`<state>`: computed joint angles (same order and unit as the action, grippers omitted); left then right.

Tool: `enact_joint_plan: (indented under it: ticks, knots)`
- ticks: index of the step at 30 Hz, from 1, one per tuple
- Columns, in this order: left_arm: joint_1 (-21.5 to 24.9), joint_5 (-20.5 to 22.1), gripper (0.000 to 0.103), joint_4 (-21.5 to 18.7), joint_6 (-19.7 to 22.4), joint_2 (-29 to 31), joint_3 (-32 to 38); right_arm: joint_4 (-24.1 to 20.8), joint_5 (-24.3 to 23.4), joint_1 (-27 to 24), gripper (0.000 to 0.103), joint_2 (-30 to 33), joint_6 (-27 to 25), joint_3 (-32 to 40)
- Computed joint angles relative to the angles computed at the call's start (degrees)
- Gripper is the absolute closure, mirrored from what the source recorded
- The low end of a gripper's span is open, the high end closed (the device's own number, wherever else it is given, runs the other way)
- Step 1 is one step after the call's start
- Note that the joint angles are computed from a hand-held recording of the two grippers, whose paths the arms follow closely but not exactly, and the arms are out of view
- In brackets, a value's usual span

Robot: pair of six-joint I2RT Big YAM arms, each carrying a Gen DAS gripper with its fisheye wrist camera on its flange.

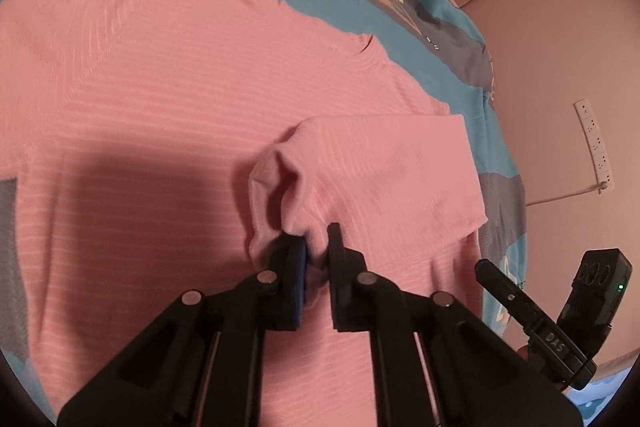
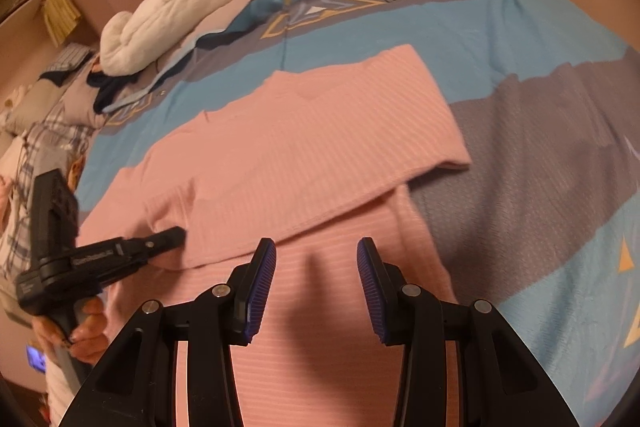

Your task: Fold small clothes

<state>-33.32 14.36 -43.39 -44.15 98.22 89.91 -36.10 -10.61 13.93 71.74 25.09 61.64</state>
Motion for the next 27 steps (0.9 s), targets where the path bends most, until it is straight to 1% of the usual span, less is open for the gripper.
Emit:
enact_joint_plan:
  ticks: [4,8,13,15,19,22,25,27]
  knots:
    - [0.17,-2.76,0.097,-0.11,0.73,-1.78,1.69,0.16,0.16,-1.37,0.062,-0.51,1.28,-0.74]
    - [0.61,-5.29,0.097,-1.51,1.73,-2.86,4.30,0.64,-0.32,-2.62,0.062,-0.93,2.87,-1.31]
    - [1.28,-8.06,0.097,-2.83,4.52,-3.99,6.79,0.83,0.04,-3.11,0.062,-1.39,3.40,-1.54]
    - [1.68,-10.02,0.097,-3.71,5.70,-4.11,7.83,0.98,0.20,-3.20,0.062,-1.29,3.83,-1.36]
    - [3.06,-11.75,0.098,-4.67,6.80,-4.44,9.05,1.27,0.09,-3.25,0.062,-0.40,3.91,-0.44]
    - [3.60,-14.45,0.098,-5.78,8.00,-4.58,9.87,0.99,0.71,-3.08,0.062,0.83,3.98,0.70]
    - [4.27,-14.74,0.098,-5.98,8.42,-4.63,10.23,0.79,0.49,-2.97,0.062,2.15,4.01,2.03]
    - [4.63,-16.11,0.098,-6.41,8.90,-4.68,10.43,0.46,0.41,-2.87,0.062,3.03,3.70,3.05]
